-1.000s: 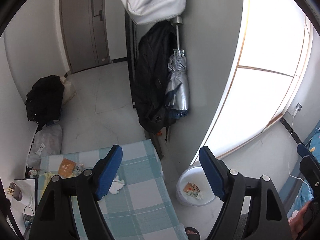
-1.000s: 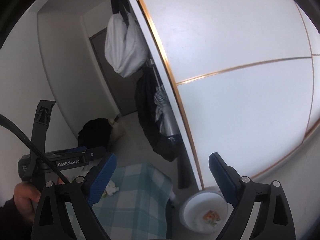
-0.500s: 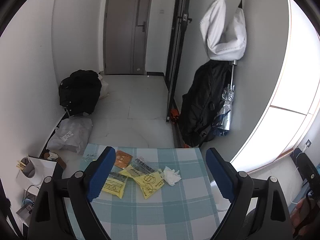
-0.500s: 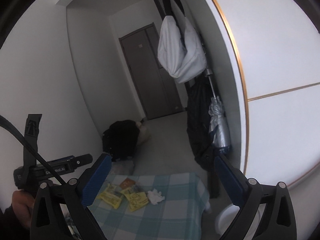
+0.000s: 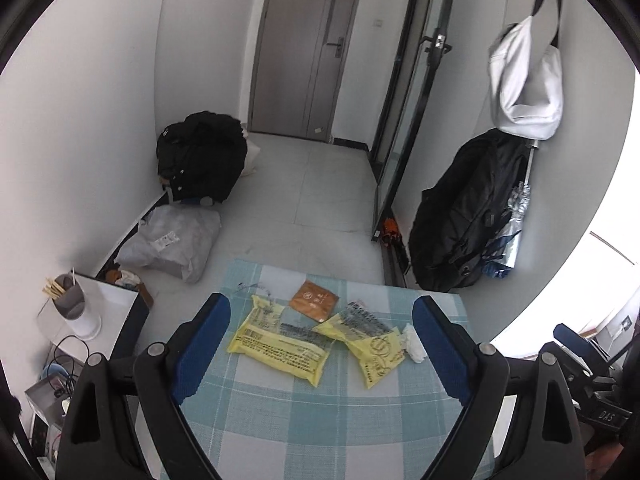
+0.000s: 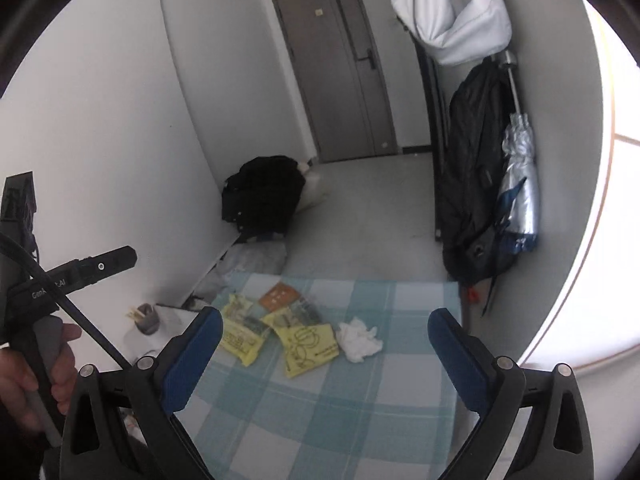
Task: Collect trash
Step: 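Move both open grippers back over the table, then lower the right gripper onto the crumpled white tissue and close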
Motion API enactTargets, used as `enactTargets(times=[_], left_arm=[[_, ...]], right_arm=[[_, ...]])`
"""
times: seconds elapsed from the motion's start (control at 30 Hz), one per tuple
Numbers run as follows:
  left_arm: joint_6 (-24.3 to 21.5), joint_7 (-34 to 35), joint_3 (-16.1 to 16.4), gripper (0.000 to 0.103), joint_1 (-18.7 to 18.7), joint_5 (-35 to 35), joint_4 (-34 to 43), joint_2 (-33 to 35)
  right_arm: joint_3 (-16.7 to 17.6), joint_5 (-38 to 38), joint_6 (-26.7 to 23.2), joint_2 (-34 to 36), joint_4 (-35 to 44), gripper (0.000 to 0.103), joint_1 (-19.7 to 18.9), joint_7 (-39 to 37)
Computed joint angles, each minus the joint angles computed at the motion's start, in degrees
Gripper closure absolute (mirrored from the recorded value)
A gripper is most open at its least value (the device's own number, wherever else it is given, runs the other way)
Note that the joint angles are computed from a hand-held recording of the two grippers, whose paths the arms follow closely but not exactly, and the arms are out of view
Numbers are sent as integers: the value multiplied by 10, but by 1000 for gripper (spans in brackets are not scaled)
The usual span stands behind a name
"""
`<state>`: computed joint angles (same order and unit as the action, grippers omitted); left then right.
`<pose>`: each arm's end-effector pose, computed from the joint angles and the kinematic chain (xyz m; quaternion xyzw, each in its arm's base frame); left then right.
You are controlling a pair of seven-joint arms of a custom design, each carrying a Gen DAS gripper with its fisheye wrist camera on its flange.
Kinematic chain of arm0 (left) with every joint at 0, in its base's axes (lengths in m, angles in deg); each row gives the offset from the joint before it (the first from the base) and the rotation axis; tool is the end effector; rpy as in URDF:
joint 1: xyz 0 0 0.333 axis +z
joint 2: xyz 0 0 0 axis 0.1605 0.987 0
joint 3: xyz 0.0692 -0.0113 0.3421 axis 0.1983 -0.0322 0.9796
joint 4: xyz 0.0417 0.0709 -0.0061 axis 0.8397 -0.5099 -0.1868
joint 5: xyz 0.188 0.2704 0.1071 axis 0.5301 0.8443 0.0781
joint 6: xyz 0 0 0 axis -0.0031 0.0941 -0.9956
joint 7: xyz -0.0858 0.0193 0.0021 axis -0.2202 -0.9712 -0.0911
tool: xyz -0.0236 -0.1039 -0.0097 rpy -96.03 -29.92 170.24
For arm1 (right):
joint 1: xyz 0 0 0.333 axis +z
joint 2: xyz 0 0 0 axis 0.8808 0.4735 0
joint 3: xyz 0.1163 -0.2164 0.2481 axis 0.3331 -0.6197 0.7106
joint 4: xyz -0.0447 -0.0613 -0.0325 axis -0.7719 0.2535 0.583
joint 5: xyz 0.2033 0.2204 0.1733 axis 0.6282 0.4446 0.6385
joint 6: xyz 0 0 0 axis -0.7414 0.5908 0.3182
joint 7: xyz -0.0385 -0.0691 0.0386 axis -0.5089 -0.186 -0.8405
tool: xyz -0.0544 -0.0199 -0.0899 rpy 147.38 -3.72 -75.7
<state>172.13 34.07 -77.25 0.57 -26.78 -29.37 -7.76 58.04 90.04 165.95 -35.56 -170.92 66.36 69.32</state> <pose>0.5428 -0.1943 0.5729 -0.7573 0.4788 -0.3276 0.2998 0.6056 0.0579 0.5612 -0.7531 0.4478 -0.1264 0.4651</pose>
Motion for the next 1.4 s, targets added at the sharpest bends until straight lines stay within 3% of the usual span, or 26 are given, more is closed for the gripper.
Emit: enactTargets(times=[0.17,0.37,0.6,0.7,0.8,0.9,1.03,1.2,1.27,1.4], left_arm=[[17,-12,10,12,12,5,-13,9],[46,-25,24,12,29,3,-31,22],[53,6,30,12,50,-69,-36,28],[54,13,31,12,57,-100,-34,33],[76,29,29,12,64,-142,-34,38],[44,28,30,12,55,-140,-16,47],[46,55,26,12,56,-168,-4,59],[19,68,26,12,47,-173,17,72],[18,74,26,12,47,-180,20,74],[12,75,26,12,42,-181,25,77]], right_arm=[[4,-33,13,16,6,0,12,8],[6,-133,-6,77,62,0,22,76],[7,-242,-103,186,206,0,17,154],[9,-283,-177,241,290,0,11,187],[13,-313,-184,268,321,1,12,174],[22,-320,-160,276,312,2,11,134],[19,-340,-176,293,321,17,14,123],[17,-349,-151,296,309,25,18,92],[13,-357,-149,300,313,41,21,97],[15,-362,-163,305,323,50,19,100]])
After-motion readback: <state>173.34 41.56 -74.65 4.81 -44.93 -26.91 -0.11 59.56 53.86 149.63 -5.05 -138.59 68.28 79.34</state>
